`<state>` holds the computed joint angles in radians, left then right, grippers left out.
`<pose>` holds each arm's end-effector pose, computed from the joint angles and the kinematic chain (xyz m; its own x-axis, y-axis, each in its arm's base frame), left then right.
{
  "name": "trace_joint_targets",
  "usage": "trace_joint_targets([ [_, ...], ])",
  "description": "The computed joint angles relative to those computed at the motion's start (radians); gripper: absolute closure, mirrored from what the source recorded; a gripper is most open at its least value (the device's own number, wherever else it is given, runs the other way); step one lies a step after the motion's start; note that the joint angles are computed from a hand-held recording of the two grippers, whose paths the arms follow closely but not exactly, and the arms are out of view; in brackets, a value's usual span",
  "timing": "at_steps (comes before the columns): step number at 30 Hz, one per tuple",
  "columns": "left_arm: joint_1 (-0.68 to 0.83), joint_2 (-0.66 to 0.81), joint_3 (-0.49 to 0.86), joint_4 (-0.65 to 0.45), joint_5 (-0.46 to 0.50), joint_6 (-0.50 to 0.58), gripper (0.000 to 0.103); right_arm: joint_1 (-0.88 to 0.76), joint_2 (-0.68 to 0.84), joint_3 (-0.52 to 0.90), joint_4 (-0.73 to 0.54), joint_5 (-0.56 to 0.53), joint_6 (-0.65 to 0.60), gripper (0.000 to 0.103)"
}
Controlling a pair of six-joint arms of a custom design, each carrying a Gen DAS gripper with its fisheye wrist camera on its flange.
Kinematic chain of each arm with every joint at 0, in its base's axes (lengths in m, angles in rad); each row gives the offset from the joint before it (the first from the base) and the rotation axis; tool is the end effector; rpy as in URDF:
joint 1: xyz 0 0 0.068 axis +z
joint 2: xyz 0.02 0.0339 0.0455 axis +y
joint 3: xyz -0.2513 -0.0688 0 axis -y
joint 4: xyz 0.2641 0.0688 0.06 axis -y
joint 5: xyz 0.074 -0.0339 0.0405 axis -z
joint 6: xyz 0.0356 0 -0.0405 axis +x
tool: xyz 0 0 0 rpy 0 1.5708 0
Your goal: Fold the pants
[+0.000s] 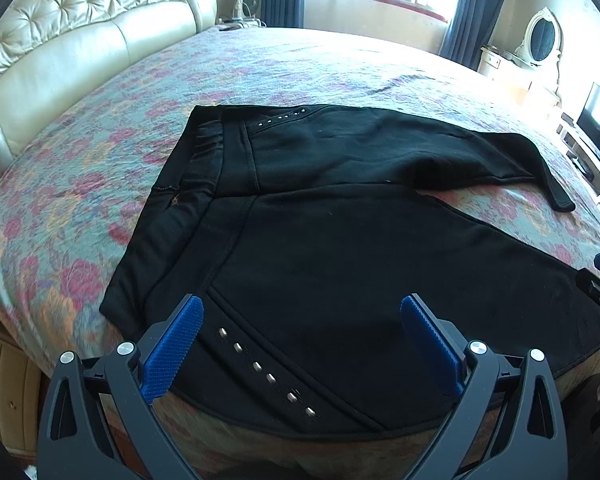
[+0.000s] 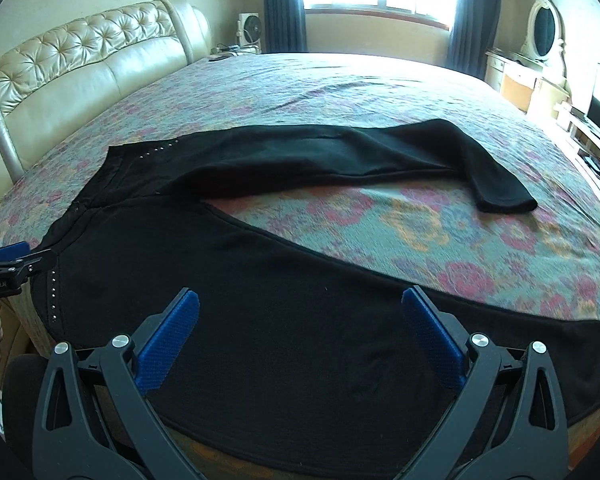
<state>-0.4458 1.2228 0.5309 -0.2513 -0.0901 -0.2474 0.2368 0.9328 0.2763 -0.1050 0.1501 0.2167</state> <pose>0.2181 -0.1007 0.1388 -0.8016 0.1128 -0.5872 0.1913 0.9788 -0.0732 0.1910 0.0406 0.1264 -0.6823 0.0540 -0.7291 0.0204 0.9983 0.0549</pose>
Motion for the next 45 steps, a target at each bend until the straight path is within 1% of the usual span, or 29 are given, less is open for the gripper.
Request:
trace_joint_targets([
  [2,0.140,0.121,0.099,0.009,0.099,0.113,0.004,-0.072,0.132,0.085,0.057,-0.112,-0.069,0.002],
  [4,0.253,0.266,0.233,0.007,0.149,0.185,0.004,-0.123,0.264,0.183,0.077,-0.179,-0.100,0.002],
  [6,0.333,0.423,0.388,0.007,0.151,0.235,0.004,-0.145,0.368,0.266,0.083,-0.192,-0.102,0.002],
  [8,0.387,0.570,0.549,-0.022,0.170,0.274,0.004,-0.158,0.447,0.328,0.089,-0.202,-0.102,0.002],
  [10,0.418,0.705,0.699,-0.020,0.164,0.317,0.004,-0.162,0.498,0.356,0.109,-0.213,-0.108,0.002],
  [13,0.423,0.857,0.874,-0.003,0.127,0.396,0.004,-0.156,0.561,0.374,0.133,-0.218,-0.114,0.002],
  [15,0.422,0.968,1.013,-0.048,0.115,0.406,0.004,-0.146,0.600,0.381,0.143,-0.222,-0.113,0.002],
  [17,0.427,1.083,1.167,-0.144,0.146,0.392,0.004,-0.137,0.640,0.390,0.149,-0.231,-0.116,0.002],
  [20,0.431,1.177,1.295,-0.227,0.160,0.357,0.005,-0.133,0.683,0.403,0.150,-0.240,-0.130,0.002],
  [21,0.434,1.176,1.286,-0.210,0.177,0.359,0.010,-0.135,0.691,0.408,0.149,-0.244,-0.138,0.002],
  [22,0.437,1.180,1.289,-0.208,0.194,0.374,0.052,-0.136,0.702,0.416,0.146,-0.247,-0.150,0.002],
  [23,0.447,1.212,1.343,-0.271,0.268,0.396,0.076,-0.140,0.709,0.423,0.142,-0.252,-0.161,0.002],
  [24,0.457,1.243,1.395,-0.324,0.309,0.371,0.078,-0.146,0.719,0.435,0.138,-0.262,-0.171,0.002],
  [25,0.462,1.249,1.410,-0.336,0.330,0.352,0.078,-0.157,0.730,0.448,0.134,-0.282,-0.181,0.002],
  [26,0.466,1.245,1.407,-0.337,0.340,0.350,0.080,-0.168,0.743,0.465,0.130,-0.306,-0.191,0.002],
  [28,0.471,1.227,1.384,-0.322,0.350,0.360,0.087,-0.203,0.778,0.520,0.103,-0.379,-0.217,0.002],
  [30,0.482,1.206,1.351,-0.298,0.374,0.360,0.092,-0.248,0.829,0.602,0.075,-0.463,-0.255,0.002],
  [31,0.488,1.205,1.344,-0.288,0.387,0.356,0.094,-0.267,0.861,0.663,0.051,-0.482,-0.277,0.002],
  [33,0.506,1.206,1.323,-0.256,0.437,0.340,0.094,-0.301,0.951,0.821,-0.010,-0.500,-0.322,0.002],
  [34,0.512,1.219,1.333,-0.259,0.455,0.327,0.094,-0.312,1.016,0.930,-0.060,-0.489,-0.348,0.002],
  [36,0.522,1.240,1.346,-0.250,0.492,0.313,0.094,-0.323,1.143,1.144,-0.147,-0.441,-0.404,0.002],
  [38,0.533,1.250,1.353,-0.241,0.531,0.299,0.092,-0.322,1.279,1.371,-0.245,-0.381,-0.502,0.002],
  [39,0.537,1.257,1.362,-0.240,0.550,0.298,0.086,-0.319,1.355,1.495,-0.316,-0.361,-0.558,0.002],
  [40,0.540,1.255,1.354,-0.233,0.564,0.301,0.069,-0.314,1.434,1.620,-0.383,-0.338,-0.608,0.002],
  [41,0.542,1.259,1.356,-0.235,0.599,0.308,0.057,-0.313,1.514,1.746,-0.455,-0.327,-0.652,0.002],
  [42,0.545,1.265,1.360,-0.237,0.659,0.321,0.033,-0.308,1.594,1.872,-0.522,-0.314,-0.686,0.002],
  [43,0.546,1.262,1.348,-0.224,0.700,0.322,0.018,-0.307,1.669,1.997,-0.601,-0.314,-0.715,0.002],
  [44,0.539,1.259,1.340,-0.212,0.697,0.314,0.017,-0.304,1.744,2.123,-0.678,-0.325,-0.738,0.002],
  [45,0.525,1.265,1.349,-0.213,0.669,0.315,0.017,-0.303,1.818,2.249,-0.747,-0.325,-0.756,0.002],
])
